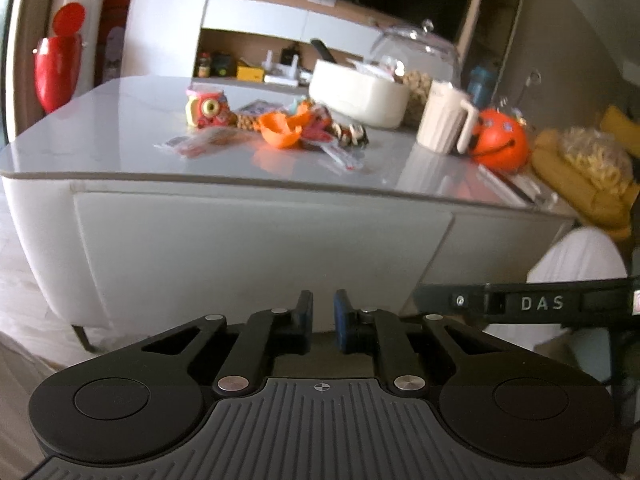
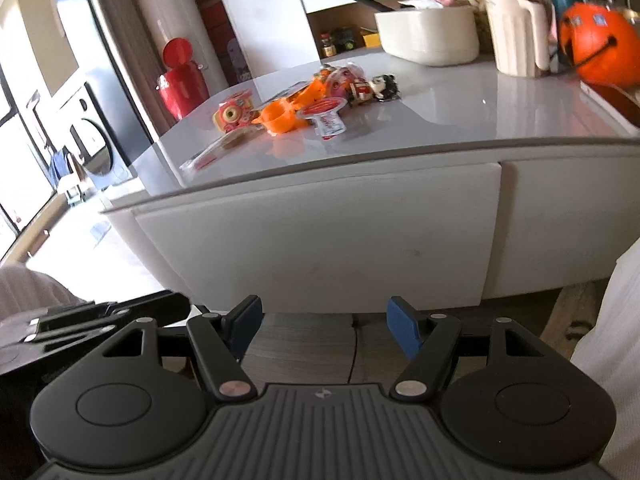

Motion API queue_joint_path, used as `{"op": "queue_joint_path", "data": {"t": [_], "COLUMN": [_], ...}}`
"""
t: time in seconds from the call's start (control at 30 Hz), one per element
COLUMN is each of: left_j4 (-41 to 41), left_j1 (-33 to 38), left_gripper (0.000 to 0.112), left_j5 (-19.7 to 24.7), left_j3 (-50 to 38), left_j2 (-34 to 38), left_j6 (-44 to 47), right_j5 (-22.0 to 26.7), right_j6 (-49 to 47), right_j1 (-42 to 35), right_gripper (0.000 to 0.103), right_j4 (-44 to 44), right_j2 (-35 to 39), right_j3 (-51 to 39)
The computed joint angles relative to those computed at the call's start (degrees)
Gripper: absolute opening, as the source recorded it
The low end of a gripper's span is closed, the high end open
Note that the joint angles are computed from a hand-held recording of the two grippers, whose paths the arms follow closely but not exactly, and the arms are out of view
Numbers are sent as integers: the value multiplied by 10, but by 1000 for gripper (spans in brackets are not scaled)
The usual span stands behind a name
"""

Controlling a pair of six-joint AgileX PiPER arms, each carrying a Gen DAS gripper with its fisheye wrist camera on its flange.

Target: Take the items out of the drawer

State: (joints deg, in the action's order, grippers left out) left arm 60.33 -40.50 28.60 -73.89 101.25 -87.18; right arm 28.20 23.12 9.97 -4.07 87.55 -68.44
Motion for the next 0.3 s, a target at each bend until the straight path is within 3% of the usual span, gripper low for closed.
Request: {"op": "queue_joint_path", "data": {"t": [0.1,0.17,0.3], "left_j4": [0,-12,29], "left_j1": [-11,5,43], "left_gripper": [14,14,14], "left_j5": [65,59,97], "left_j3": [-42,-61,-104], "left_j2": [24,31,40], "left_j6": [-2,17,4], "right_j5": [20,41,51], "right_j6": [-44,-67,-108], "right_j1": [-31,-53,-52], "right_gripper": [70,70,70], "right_j4": [76,124,136], "right_j2": [14,27,26], "right_j3": [-17,-34,-76]}}
